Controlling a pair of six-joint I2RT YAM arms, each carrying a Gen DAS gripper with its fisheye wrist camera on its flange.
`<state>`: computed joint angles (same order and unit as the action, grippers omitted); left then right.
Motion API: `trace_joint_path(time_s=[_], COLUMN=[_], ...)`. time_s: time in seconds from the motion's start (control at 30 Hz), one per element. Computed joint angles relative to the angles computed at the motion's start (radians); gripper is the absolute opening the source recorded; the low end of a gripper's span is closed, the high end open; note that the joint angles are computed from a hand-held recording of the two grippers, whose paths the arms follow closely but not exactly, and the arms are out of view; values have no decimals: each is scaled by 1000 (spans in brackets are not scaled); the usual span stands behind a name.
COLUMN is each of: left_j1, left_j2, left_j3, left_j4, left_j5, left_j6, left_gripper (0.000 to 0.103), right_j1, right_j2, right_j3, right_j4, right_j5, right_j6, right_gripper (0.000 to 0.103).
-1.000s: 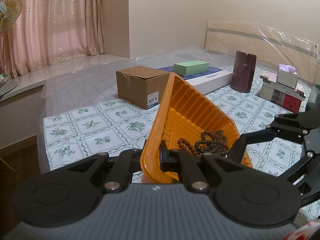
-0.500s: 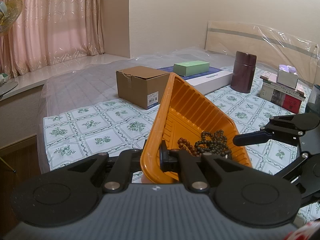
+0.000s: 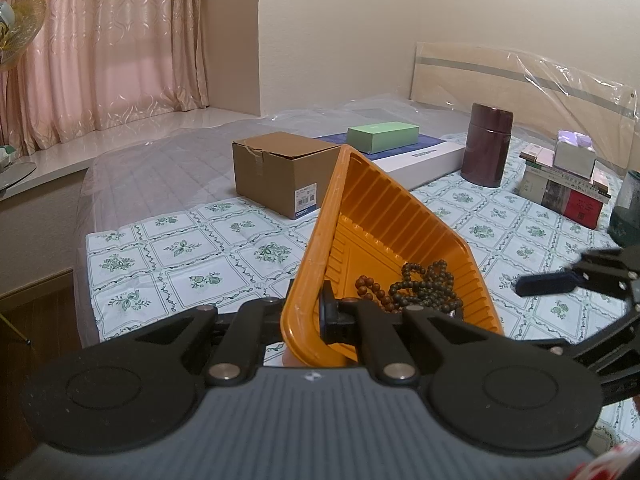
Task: Organize jewelry
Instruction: 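Lower the orange tray onto the sheet and open the left tool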
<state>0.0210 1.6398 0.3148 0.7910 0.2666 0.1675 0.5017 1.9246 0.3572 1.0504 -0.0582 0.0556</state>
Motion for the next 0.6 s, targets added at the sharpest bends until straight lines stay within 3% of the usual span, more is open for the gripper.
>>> trace_joint_path(time_s=[0.27,0.6], left_j1=[7,33], left_j2=[4,14], left_j3=[-1,11], left_j4=[6,-12], left_j5=[9,37], left_j6=[5,-1], left_gripper=[7,7], right_j1=[-12,14], right_j2=[20,10], right_j3=[-183,-344], right_j4=[168,252], right_j5=[110,257], right_j6=[237,423], right_gripper=[76,76])
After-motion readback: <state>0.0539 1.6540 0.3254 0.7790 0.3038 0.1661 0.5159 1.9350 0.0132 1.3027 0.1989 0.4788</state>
